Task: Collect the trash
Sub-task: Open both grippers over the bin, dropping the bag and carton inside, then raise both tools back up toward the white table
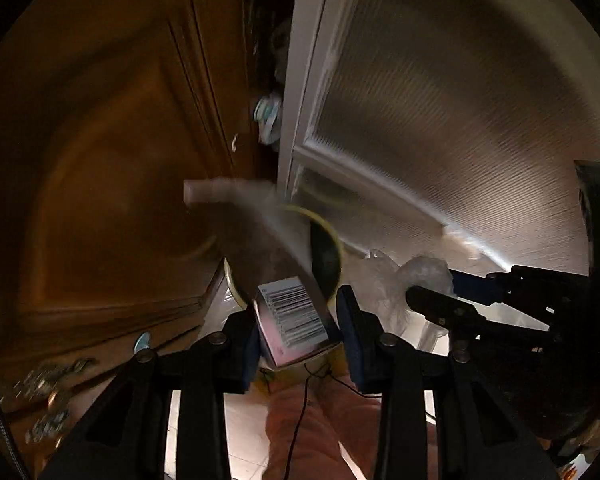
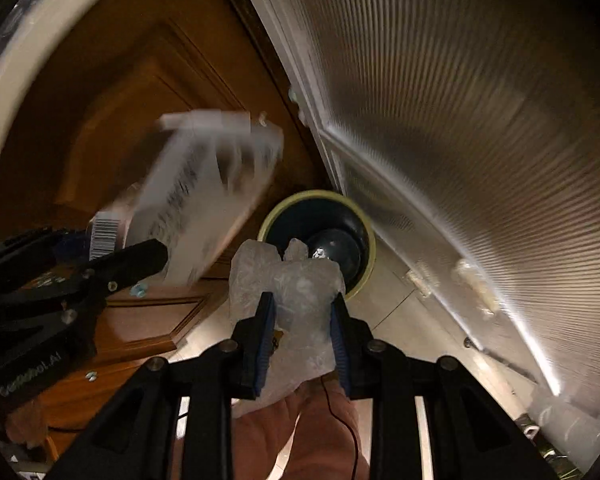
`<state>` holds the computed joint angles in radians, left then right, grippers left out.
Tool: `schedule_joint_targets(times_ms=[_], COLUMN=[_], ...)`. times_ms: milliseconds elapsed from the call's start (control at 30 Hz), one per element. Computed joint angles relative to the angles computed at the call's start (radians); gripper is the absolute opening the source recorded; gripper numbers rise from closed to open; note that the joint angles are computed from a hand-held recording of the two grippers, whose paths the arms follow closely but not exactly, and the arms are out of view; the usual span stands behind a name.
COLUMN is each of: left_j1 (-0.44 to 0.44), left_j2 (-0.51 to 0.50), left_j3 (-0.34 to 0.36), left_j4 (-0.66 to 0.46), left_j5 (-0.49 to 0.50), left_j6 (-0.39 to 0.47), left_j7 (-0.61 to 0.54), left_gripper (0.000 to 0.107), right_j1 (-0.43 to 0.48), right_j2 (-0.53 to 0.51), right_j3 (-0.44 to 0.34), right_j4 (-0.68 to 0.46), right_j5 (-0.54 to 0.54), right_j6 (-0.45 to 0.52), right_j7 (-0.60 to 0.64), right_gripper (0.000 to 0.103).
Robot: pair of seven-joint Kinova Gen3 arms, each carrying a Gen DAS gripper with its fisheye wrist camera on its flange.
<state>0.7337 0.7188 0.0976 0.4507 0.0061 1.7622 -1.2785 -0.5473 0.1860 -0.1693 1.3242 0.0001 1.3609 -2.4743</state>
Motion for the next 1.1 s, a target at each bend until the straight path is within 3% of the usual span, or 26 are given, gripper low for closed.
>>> schedule_joint_targets(times_ms=[167, 400, 533, 600, 700, 1100], left_j1=[-0.020, -0.057, -0.075, -0.074, -0.078, -0.089], left_j2=[-0.003, 0.008, 0.024, 0.023, 0.003, -0.056], left_j3=[0.003, 0.022, 0.038, 0.035, 0.037, 0.038], left_j4=[0.188, 0.356, 0.388, 0.401, 0.429, 0.394], left_j5=[-0.010, -0.005, 0.011, 0.008, 0.003, -0.009], left_j6=[-0.173, -0.343, -0.374, -0.388, -0.419, -0.370], left_j7=[-0.046, -0.062, -0.070, -0.069, -0.076, -0.071], left_gripper=[0.033, 0.033, 0.038, 0.051, 0.058, 0.058], right_j1=[0.033, 0.037, 0.058, 0.056, 0.050, 0.043], right_j2=[0.044, 0.136, 0.179, 0.189, 0.185, 0.121], right_j3=[0.012, 0.030, 0.033, 0.040, 0.045, 0.037], right_j4=[0.138, 0.218, 0.246, 0.257, 0.267, 0.262], right_j5=[-0.037, -0.034, -0.072, -0.078, -0.070, -0.063], right_j6=[-0.185, -0.318, -0.356, -0.368, -0.384, -0.358], right_j7=[0.000, -0.007, 0.006, -0.009, -0.026, -0.058], right_gripper=[0.027, 0.030, 0.035, 0.037, 0.045, 0.047])
